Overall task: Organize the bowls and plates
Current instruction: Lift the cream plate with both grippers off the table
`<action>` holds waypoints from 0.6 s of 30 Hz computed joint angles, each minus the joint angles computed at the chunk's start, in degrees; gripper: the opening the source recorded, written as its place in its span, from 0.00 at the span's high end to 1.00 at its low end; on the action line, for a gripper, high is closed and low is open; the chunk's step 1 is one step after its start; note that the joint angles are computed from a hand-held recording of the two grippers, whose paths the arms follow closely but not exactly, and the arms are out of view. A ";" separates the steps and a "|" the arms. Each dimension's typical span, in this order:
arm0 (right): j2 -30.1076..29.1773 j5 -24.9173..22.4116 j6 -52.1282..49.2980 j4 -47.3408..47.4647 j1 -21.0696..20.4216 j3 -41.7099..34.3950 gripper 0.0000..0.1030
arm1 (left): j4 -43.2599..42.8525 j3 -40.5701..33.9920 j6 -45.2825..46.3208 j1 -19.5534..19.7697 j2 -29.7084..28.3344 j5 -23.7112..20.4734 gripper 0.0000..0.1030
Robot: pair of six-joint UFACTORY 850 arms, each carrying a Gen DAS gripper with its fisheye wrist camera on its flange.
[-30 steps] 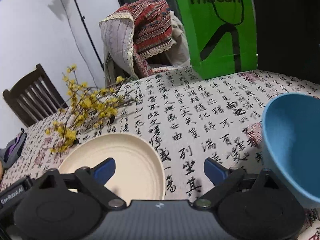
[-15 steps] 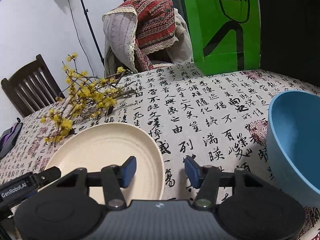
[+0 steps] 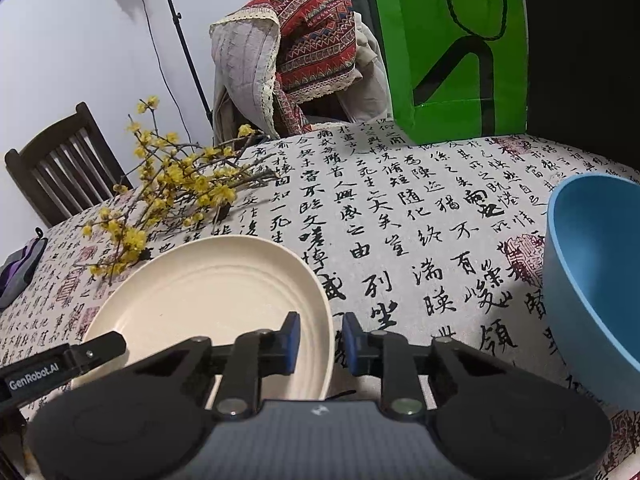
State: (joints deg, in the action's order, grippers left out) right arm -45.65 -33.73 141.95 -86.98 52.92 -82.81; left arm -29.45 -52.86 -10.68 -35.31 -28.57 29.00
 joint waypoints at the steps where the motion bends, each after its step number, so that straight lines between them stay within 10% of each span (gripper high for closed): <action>1: 0.02 0.14 0.39 -0.36 -0.03 0.09 0.82 | 0.15 -0.04 0.01 0.00 -0.01 -0.08 0.70; 18: -0.25 -0.96 1.80 -2.78 0.37 0.45 0.88 | -4.00 -0.78 5.87 -0.55 -0.61 0.03 0.79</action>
